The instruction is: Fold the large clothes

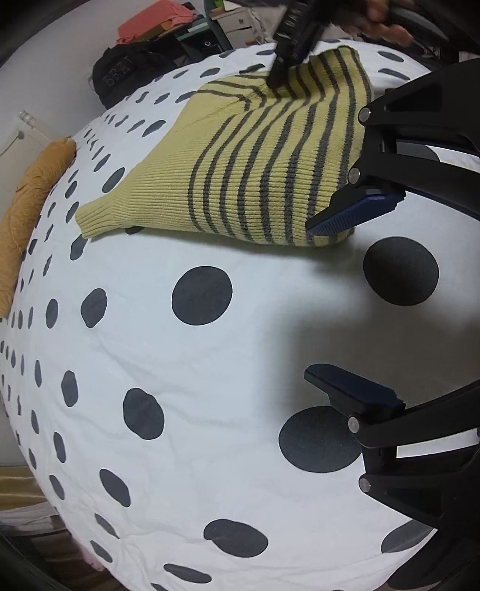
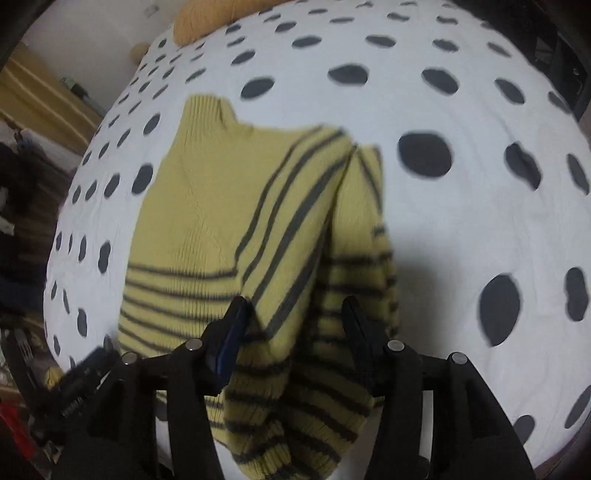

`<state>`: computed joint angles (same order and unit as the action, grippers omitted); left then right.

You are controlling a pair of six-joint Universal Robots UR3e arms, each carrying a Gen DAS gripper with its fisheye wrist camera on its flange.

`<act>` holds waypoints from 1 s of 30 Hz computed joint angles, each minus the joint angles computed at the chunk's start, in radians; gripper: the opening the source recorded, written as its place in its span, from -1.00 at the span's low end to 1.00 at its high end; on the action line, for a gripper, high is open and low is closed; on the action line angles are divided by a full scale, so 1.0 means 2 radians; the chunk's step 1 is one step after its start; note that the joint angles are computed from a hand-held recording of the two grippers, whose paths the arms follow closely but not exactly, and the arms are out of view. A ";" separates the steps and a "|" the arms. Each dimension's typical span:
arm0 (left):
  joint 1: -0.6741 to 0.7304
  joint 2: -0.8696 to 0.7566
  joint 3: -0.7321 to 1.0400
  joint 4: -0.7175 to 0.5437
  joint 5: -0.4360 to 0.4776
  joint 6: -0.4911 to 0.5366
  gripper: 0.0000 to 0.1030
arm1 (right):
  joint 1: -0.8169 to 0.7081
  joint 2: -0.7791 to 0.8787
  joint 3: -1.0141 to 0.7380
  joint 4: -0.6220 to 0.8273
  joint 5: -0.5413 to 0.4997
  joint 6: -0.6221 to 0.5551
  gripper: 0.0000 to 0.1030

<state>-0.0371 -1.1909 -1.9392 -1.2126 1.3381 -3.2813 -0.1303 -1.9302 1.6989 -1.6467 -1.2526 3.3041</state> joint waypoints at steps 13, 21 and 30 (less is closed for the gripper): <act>-0.083 -0.164 0.129 0.070 -0.103 0.002 0.69 | 0.040 0.077 -0.028 -0.098 -0.137 0.013 -0.55; -0.039 -0.081 0.016 0.053 -0.109 0.037 0.70 | -0.082 -0.092 0.092 -0.046 0.010 0.006 -0.25; -0.092 -0.068 -0.036 0.109 -0.058 0.074 0.68 | 0.041 -0.038 0.051 -0.076 -0.082 0.084 -0.20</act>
